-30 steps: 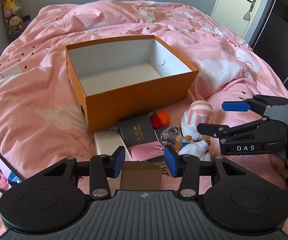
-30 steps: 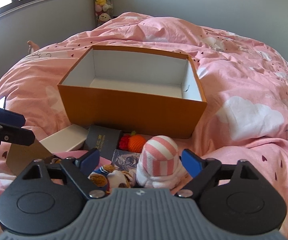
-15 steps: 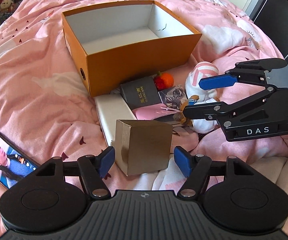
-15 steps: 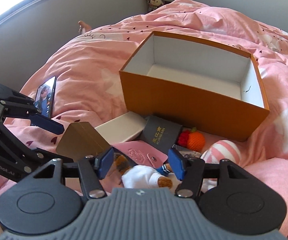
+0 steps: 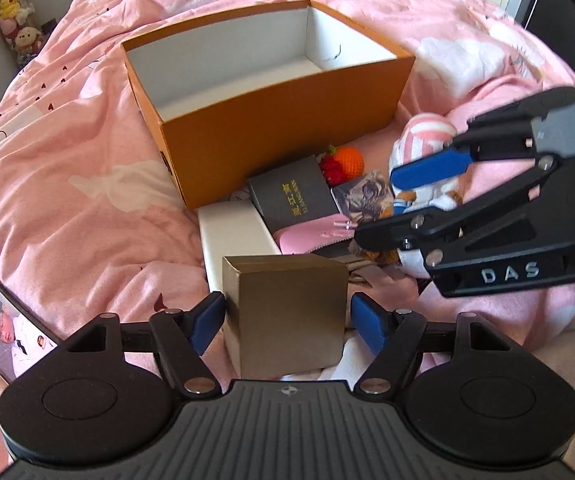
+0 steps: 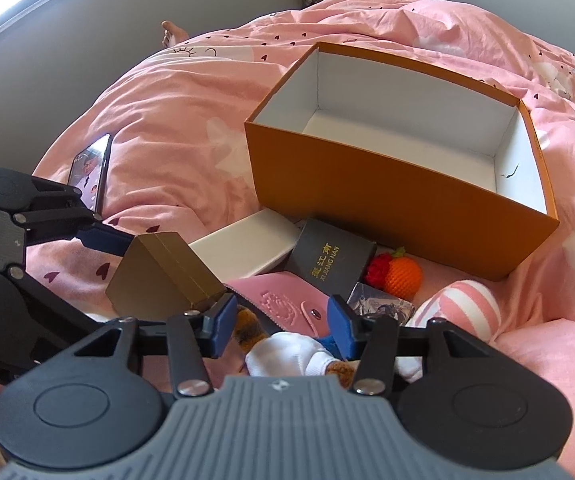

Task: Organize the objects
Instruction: 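Grasp the gold cube box with the left tool while the right tool reaches the white case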

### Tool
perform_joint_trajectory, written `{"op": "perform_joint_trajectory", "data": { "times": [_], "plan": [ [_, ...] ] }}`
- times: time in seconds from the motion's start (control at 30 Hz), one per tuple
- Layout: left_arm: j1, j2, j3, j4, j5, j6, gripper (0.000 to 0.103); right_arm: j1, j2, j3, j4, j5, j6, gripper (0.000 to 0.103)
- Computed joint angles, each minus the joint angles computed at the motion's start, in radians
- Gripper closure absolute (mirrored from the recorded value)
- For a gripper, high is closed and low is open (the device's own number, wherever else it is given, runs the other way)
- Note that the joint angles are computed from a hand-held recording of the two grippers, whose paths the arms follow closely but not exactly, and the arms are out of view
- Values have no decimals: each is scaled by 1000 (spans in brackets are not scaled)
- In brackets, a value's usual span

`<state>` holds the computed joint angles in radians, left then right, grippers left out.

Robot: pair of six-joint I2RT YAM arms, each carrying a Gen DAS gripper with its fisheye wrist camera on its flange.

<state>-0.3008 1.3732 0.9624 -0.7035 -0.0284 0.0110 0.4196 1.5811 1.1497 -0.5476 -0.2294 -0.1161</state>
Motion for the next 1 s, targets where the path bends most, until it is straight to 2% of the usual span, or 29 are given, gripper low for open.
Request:
{"op": "perform_joint_trajectory", "data": {
  "times": [0.07,0.27,0.33,0.63,0.87,1.0],
  "plan": [
    [-17,16,7,-20,-25,8,18,-1,-1,-3,7,1,-1,49],
    [1,31,15,-62,-6,-16,18,-2,8,4,3,-4,-4,49],
    [2,12,2,-47,-6,-25,27,2,12,6,4,-1,-9,49],
    [105,-54,38,-43,5,-18,31,-1,61,61,-10,11,-42,49],
    [222,25,89,-23,42,-43,31,-25,249,275,-104,-63,15,49],
    [250,68,108,-14,54,-32,31,-41,431,485,-237,-180,124,49]
  ]
}}
